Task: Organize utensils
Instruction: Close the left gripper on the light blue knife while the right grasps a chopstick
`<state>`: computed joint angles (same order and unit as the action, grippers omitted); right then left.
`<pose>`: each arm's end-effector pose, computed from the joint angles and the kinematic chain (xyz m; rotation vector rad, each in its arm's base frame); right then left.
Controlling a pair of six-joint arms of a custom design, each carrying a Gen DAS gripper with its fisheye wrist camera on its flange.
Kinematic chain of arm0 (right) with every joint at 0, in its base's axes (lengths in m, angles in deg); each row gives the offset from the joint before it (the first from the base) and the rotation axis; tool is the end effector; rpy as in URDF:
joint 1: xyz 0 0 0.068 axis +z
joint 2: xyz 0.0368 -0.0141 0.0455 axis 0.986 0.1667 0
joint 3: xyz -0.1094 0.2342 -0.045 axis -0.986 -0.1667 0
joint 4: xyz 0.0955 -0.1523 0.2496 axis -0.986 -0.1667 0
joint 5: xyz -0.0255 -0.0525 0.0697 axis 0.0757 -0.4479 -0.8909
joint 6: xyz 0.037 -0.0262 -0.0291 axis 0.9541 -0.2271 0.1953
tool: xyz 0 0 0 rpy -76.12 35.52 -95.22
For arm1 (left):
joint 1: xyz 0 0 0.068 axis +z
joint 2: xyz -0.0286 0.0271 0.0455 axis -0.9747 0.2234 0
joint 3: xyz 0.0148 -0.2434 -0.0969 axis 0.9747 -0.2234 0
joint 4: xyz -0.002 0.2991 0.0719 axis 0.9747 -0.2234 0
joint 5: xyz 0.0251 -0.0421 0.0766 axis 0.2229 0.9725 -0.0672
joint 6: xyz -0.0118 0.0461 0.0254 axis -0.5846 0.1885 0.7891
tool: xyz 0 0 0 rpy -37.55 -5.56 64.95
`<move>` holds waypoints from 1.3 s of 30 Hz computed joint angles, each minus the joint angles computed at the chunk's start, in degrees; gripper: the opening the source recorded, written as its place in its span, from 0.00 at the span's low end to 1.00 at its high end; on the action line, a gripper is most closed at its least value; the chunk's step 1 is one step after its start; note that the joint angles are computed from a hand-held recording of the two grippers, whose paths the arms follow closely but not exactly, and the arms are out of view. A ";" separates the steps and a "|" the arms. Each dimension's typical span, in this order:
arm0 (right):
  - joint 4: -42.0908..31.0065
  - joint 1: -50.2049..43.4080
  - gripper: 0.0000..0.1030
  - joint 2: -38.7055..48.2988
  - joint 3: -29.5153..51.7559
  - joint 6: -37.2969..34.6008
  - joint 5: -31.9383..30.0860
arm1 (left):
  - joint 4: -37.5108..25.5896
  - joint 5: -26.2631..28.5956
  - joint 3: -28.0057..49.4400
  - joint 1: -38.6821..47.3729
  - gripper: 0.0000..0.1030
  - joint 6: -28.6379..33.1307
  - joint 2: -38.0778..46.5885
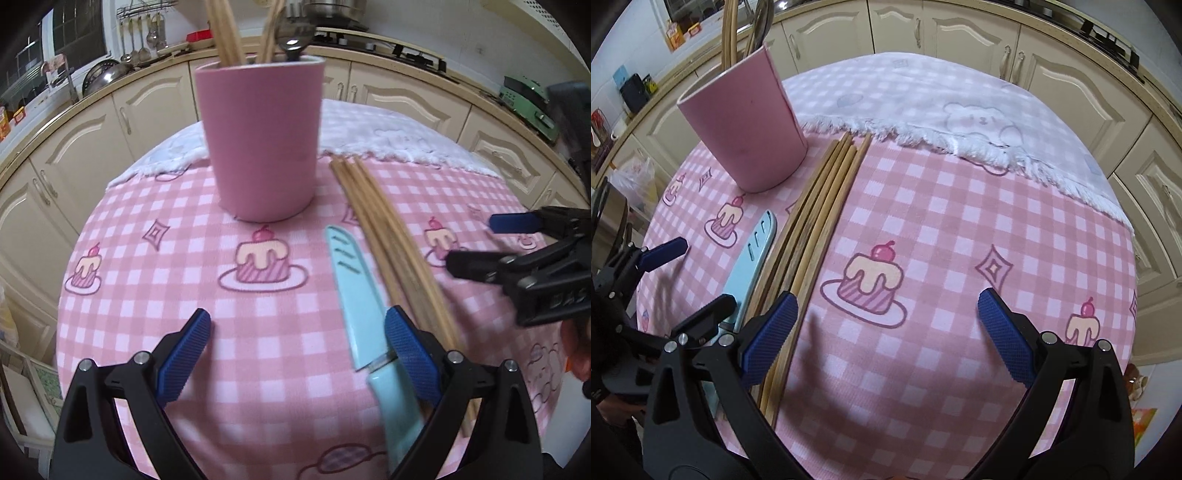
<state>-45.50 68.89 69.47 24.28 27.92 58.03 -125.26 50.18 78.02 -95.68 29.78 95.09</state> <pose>0.2293 -0.0426 0.2912 0.2086 2.6638 0.0828 0.2859 -0.1042 0.2480 0.8036 2.4147 -0.3053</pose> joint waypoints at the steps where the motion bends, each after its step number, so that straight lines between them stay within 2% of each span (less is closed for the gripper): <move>1: 0.17 0.29 0.93 0.13 -0.05 0.20 0.26 | -0.18 -0.03 0.08 -0.28 0.91 -0.10 -0.04; 3: 0.33 0.47 0.93 0.31 0.00 0.39 0.41 | 0.10 -2.08 0.23 -1.35 0.91 -0.53 0.74; 6: 0.55 0.57 0.93 0.47 -0.16 0.41 1.02 | 0.34 -1.09 1.03 -1.05 0.91 -2.37 2.34; 9: 1.00 1.08 0.93 0.98 -0.39 0.57 1.82 | 0.87 -2.69 1.18 -2.09 0.90 -2.12 2.79; 12: 1.64 1.94 0.93 1.63 -0.59 0.92 2.70 | 1.95 -5.37 0.80 -3.59 0.82 -1.77 2.74; 13: 1.91 2.16 0.93 1.83 -0.65 1.09 2.58 | 1.77 -5.04 1.01 -3.55 0.80 -1.99 2.81; 15: 2.30 3.13 0.93 1.97 -0.71 1.76 3.12 | 1.43 -4.92 1.32 -3.45 0.69 -1.99 2.72; 18: 2.41 4.16 0.93 2.44 -0.31 1.62 4.89 | 0.44 -4.23 1.58 -2.61 0.57 -1.40 2.34; 20: 1.89 4.87 0.93 3.08 0.36 0.89 6.34 | -0.54 -3.35 1.78 -1.68 0.53 -0.74 2.09; 23: 0.61 6.47 0.93 3.64 1.37 0.71 8.74 | -1.46 -1.65 2.16 -0.66 0.52 -0.48 2.17; 28: 1.62 7.88 0.90 7.04 2.71 2.19 9.23 | 1.09 -2.15 1.53 -1.67 0.51 -0.99 2.52; 30: 1.43 7.26 0.90 7.28 2.90 1.89 8.58 | 1.25 -0.77 2.17 -1.37 0.51 -0.63 3.32; 33: 0.61 5.56 0.89 5.56 2.05 0.33 8.02 | 0.09 2.06 3.00 0.22 0.41 1.37 3.74; 36: -0.40 2.96 0.89 4.05 1.29 -1.51 7.16 | -1.35 4.86 3.60 1.40 0.35 2.65 4.09; 39: -1.40 0.95 0.86 3.74 1.54 -2.59 6.44 | -4.47 5.01 3.96 1.44 0.35 3.52 3.18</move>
<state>-46.90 69.84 73.20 25.82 25.33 64.47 -129.73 55.19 81.97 -94.24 33.29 98.27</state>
